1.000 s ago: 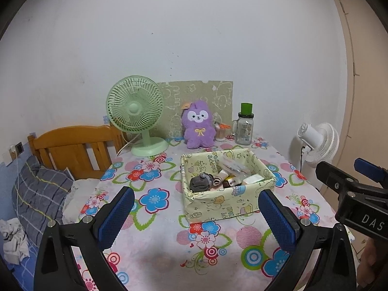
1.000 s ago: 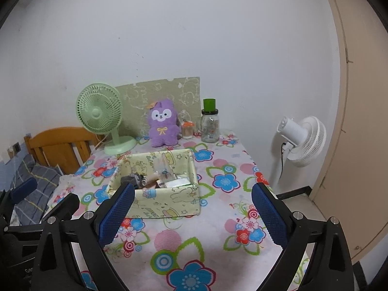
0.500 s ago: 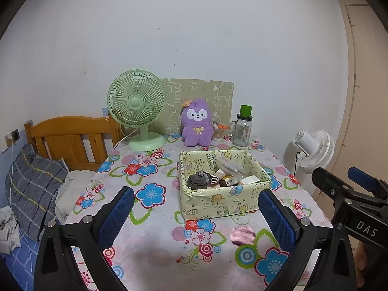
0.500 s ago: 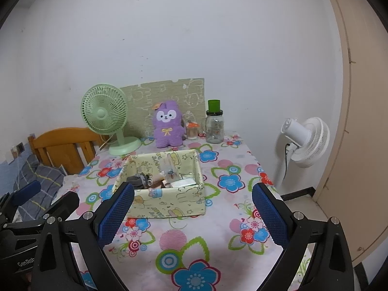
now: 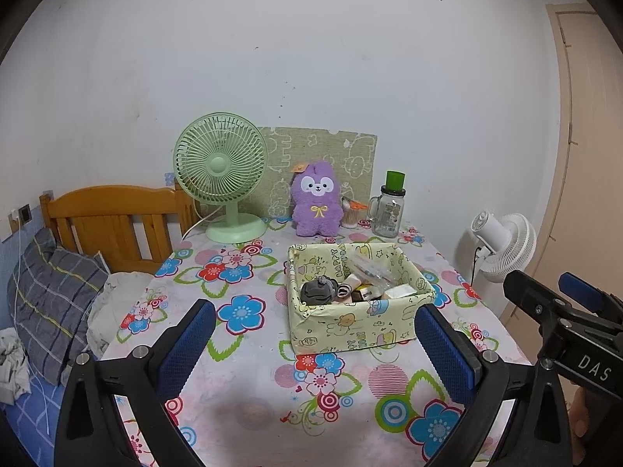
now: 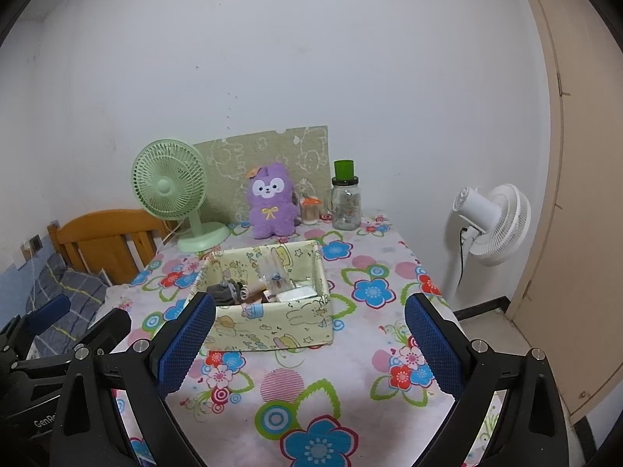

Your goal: Organize soft objects

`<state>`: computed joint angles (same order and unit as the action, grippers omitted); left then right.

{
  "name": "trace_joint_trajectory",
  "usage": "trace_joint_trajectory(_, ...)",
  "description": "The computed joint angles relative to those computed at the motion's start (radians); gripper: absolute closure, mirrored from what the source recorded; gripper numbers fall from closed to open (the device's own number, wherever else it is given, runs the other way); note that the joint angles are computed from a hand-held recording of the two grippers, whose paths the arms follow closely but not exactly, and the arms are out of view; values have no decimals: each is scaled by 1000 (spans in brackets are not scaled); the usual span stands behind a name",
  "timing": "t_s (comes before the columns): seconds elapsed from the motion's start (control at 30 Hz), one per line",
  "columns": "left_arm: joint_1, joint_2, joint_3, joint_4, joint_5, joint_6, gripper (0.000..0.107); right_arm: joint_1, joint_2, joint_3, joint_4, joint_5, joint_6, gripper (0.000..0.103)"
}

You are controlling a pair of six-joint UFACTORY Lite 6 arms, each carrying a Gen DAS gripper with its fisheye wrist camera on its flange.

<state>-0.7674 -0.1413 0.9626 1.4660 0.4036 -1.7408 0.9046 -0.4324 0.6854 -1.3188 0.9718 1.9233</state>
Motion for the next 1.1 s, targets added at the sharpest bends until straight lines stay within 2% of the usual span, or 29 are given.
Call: trace_joint_trajectory(1.1, 10, 15, -9, 87, -16, -85, 4, -1, 7, -2, -1, -2, 9, 4)
